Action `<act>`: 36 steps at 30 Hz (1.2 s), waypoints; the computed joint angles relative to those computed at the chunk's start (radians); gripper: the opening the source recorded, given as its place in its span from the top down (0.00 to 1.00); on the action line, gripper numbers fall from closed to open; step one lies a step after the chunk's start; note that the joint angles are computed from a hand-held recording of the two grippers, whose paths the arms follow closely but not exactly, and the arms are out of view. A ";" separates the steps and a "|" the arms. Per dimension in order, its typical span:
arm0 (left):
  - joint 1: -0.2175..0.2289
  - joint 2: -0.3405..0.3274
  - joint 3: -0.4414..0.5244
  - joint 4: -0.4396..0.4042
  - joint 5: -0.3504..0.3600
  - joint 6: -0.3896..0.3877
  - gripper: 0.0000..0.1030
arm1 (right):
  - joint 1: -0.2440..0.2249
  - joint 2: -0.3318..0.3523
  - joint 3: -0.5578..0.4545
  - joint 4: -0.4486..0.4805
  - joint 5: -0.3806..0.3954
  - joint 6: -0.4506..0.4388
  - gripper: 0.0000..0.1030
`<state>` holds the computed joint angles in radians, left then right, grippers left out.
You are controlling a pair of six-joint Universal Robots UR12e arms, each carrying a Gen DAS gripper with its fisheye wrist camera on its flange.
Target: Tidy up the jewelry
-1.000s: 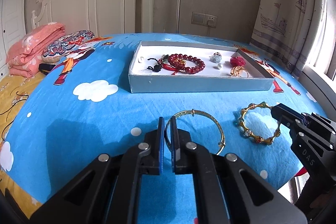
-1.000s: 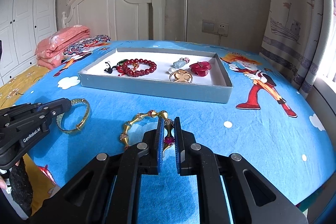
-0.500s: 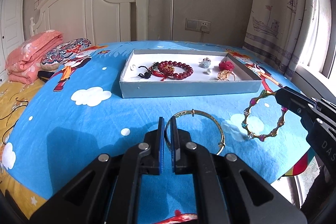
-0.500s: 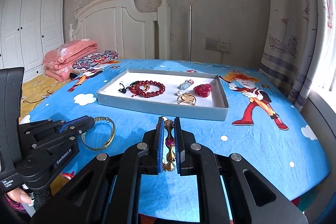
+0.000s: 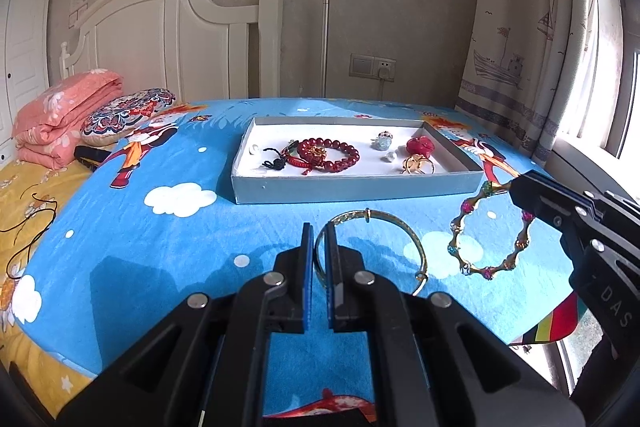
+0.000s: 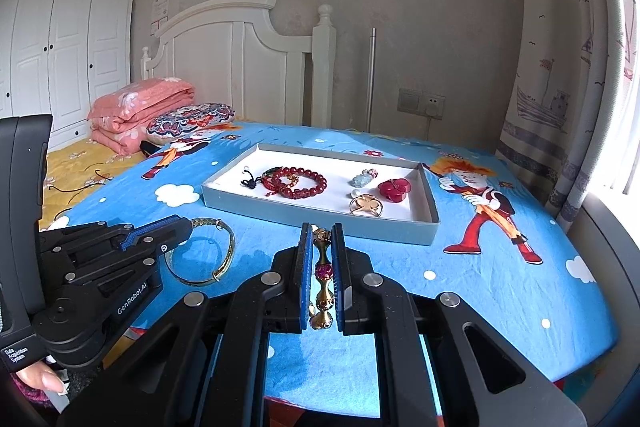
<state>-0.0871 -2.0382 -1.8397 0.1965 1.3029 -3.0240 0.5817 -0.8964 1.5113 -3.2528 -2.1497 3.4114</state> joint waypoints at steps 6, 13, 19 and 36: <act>-0.007 0.006 -0.019 0.058 0.048 -0.018 0.95 | 0.000 -0.001 0.001 -0.004 -0.009 0.012 0.91; -0.006 0.010 -0.032 0.112 0.047 -0.041 0.95 | -0.001 -0.001 0.001 -0.004 -0.008 0.017 0.91; -0.005 0.017 -0.040 0.142 0.037 -0.046 0.95 | -0.001 0.000 0.001 -0.002 -0.008 0.021 0.91; -0.024 -0.009 0.025 0.098 0.073 -0.031 0.95 | -0.022 0.013 -0.035 -0.009 -0.025 0.014 0.91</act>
<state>-0.1112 -2.0468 -1.8144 0.2947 1.3763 -3.0551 0.5600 -0.8837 1.4761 -3.2616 -2.1743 3.4255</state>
